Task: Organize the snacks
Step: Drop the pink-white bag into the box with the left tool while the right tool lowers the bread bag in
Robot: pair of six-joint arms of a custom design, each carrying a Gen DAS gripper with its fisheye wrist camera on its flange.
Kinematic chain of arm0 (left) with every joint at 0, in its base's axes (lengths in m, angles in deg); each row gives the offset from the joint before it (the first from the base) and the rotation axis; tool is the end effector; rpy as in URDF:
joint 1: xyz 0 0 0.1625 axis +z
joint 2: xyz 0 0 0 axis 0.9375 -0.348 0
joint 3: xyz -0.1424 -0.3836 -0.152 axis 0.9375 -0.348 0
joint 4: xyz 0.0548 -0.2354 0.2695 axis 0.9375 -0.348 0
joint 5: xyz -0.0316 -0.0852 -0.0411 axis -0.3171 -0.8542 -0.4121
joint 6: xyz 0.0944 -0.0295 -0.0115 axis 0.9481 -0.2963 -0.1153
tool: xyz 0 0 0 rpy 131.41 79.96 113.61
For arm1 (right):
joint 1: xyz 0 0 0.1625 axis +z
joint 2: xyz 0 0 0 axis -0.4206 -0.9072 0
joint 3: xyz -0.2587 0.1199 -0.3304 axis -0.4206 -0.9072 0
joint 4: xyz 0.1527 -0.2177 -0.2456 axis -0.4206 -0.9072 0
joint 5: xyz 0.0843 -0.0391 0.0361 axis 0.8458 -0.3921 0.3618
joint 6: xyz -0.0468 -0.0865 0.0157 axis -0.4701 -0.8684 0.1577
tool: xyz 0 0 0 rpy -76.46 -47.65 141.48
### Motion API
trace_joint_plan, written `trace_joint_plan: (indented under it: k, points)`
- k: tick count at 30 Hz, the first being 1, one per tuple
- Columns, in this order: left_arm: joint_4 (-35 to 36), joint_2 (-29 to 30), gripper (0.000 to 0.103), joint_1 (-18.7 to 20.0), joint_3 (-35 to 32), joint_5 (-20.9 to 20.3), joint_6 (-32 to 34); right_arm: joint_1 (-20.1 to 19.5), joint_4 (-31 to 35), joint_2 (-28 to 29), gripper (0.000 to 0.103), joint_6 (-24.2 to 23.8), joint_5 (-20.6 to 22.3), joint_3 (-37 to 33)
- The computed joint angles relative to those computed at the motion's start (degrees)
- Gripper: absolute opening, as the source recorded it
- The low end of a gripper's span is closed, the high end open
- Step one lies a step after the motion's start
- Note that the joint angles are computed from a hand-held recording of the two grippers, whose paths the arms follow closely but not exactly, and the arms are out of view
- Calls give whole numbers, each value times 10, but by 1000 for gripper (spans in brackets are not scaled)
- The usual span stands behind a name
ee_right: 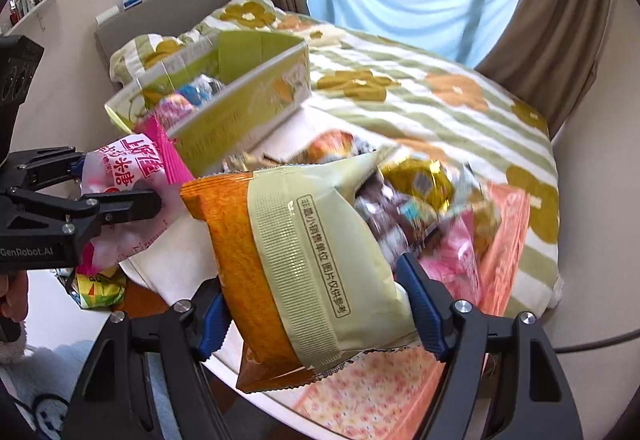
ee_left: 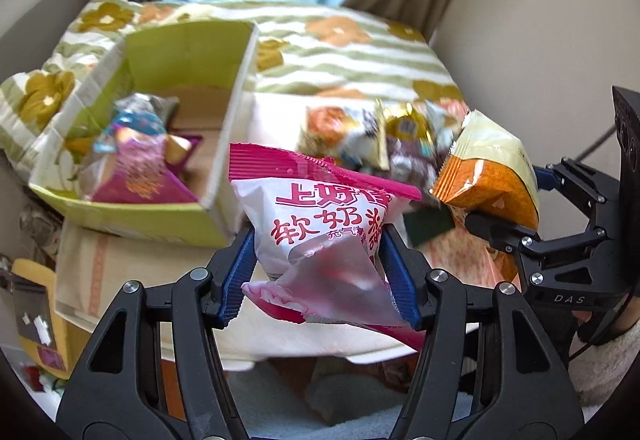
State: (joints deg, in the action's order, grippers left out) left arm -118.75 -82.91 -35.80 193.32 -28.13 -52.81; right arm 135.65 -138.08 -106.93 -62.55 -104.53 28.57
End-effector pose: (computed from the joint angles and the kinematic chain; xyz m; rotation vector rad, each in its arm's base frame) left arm -0.2657 -0.4363 0.1839 -0.1072 2.3203 -0.9172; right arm 0.2805 -0.4789 0.1951 1.3338 -2.3112 0.2421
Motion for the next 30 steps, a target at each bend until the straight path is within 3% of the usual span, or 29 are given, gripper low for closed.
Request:
trace_joint_plan:
  k: [8, 14, 22, 28, 30]
  points:
    - [49, -114, 57, 39, 12, 59, 42, 68, -6, 94, 72, 54, 9, -94]
    - [12, -170, 57, 115, -16, 70, 185, 108, 17, 194, 72, 115, 6, -206]
    - [-57, -144, 57, 245, -128, -6, 425, 132, 73, 306, 72, 225, -29, -350]
    - [-54, -92, 57, 321, -209, -66, 540, 137, 107, 351, 72, 305, -72, -408]
    - [-64, -77, 61, 334, -221, -68, 566, 135, 118, 360, 72, 327, -81, -419]
